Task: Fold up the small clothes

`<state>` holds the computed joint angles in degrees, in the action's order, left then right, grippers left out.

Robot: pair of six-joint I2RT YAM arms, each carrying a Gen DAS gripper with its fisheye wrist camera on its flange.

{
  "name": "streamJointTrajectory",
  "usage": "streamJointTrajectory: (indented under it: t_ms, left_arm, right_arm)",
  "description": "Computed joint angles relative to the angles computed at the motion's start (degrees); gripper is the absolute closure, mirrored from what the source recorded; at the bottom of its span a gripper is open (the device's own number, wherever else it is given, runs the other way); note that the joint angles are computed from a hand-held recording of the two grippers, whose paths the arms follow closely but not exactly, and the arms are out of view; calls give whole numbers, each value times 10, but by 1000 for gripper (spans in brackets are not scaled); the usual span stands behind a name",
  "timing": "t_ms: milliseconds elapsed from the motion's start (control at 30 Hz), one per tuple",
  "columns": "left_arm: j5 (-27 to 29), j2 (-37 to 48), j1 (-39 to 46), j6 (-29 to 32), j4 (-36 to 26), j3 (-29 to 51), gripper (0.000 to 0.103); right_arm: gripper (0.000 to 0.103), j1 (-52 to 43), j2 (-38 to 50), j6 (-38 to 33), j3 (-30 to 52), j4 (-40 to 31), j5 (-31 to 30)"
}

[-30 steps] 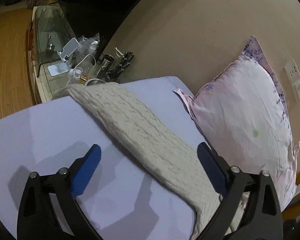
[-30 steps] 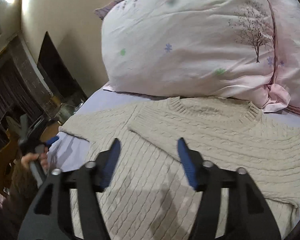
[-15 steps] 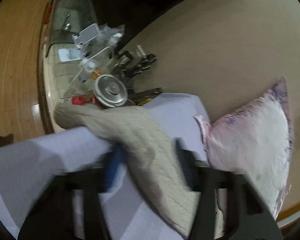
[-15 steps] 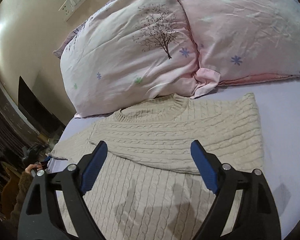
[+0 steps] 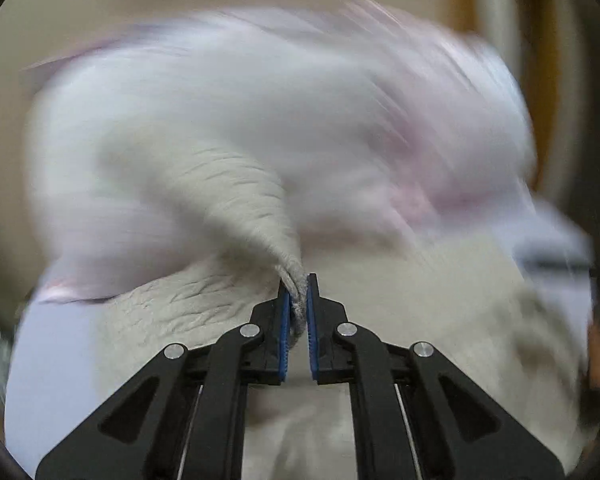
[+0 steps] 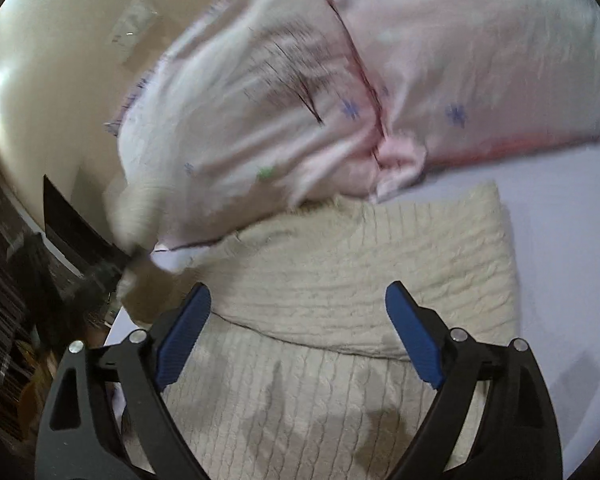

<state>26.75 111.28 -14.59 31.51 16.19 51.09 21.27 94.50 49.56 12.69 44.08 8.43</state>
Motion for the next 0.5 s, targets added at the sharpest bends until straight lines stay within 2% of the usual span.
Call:
streamJointTrajectory:
  t_ms: [33,100,167,200,233,300,333,433,467,500]
  left_arm:
    - [-28,11,-29,18,-1,-8,96]
    - [-53,22,-60,52,24,-43,96]
    - [-10,-3,-26,49,36,-76,94]
    - [18,-19,3,43,23,-83,87]
    - [47,-33,36,38,6,-84,72]
    - [92,-55,111,25,-19,-87,55]
    - [101,-59,137,21,-29,-84,54]
    - [135,-42,251,45,-133,-44,50]
    - [145,-28,282,60,-171,-27,50]
    - [151,-18,305,72,-200,-12,50]
  right_arm:
    - [15,-16,14,6,-1,7,-18]
    - [27,-61,49,25,-14,46,-71]
    - [32,-96,74,31,-29,85,-107]
    - [33,-109,83,31,-30,89,-113]
    - [34,-114,86,31,-28,88,-115]
    - [38,-126,105,25,-13,89,-129]
    - [41,-129,107,23,-6,82,-132]
    - [46,-139,131,27,29,58,-142]
    - [54,-144,145,30,42,52,-147]
    - [70,-149,171,33,59,58,-155]
